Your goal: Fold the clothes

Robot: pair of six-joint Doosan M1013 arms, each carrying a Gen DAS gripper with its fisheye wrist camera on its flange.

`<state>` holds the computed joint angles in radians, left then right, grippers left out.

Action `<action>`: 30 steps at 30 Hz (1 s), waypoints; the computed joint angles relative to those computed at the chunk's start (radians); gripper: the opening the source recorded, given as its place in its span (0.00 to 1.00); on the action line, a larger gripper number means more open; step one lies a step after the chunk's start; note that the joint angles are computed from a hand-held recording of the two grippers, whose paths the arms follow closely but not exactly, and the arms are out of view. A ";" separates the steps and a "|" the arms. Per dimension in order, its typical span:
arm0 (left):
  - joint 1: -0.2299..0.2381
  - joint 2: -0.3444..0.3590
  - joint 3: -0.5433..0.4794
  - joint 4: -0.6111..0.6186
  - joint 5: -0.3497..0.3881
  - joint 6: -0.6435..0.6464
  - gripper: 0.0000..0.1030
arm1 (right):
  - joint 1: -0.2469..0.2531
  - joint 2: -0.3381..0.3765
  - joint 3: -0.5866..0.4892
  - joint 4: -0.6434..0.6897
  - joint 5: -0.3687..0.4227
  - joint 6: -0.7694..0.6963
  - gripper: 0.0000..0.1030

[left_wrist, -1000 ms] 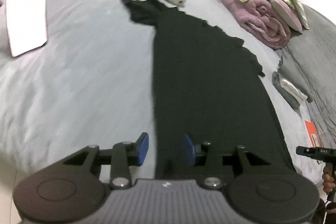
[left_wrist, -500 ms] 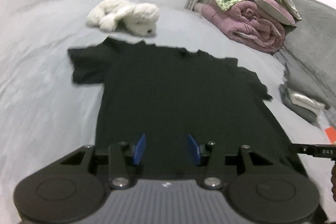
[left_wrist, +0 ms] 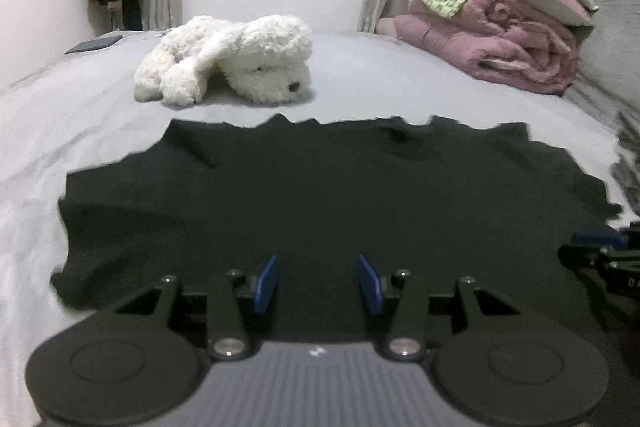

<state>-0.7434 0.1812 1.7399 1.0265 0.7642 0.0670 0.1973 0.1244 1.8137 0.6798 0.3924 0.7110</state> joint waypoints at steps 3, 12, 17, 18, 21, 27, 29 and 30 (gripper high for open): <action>0.038 0.025 -0.031 -0.007 -0.007 0.043 0.45 | 0.010 0.054 -0.058 -0.010 -0.012 -0.008 0.32; 0.117 0.111 -0.139 -0.005 0.006 0.136 0.45 | 0.027 0.182 -0.217 -0.083 -0.016 0.073 0.31; 0.151 0.138 -0.171 -0.001 0.000 0.116 0.45 | 0.026 0.236 -0.291 -0.102 -0.003 0.151 0.26; 0.156 0.141 -0.175 0.001 -0.005 0.111 0.45 | 0.026 0.245 -0.302 -0.106 -0.005 0.167 0.26; 0.172 0.155 -0.192 -0.020 -0.016 0.108 0.48 | 0.025 0.268 -0.331 -0.095 -0.004 0.202 0.25; 0.170 0.176 -0.239 -0.039 0.041 0.080 0.49 | 0.030 0.287 -0.380 -0.200 0.013 0.391 0.29; 0.158 0.166 -0.236 -0.041 0.051 0.054 0.50 | 0.017 0.271 -0.370 -0.162 0.024 0.380 0.35; 0.151 0.160 -0.233 -0.044 0.054 0.048 0.50 | 0.011 0.261 -0.364 -0.161 0.029 0.378 0.36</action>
<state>-0.5921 0.3409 1.5069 0.9826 0.8186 0.1148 0.2080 0.3858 1.4494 0.5191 0.4209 1.0886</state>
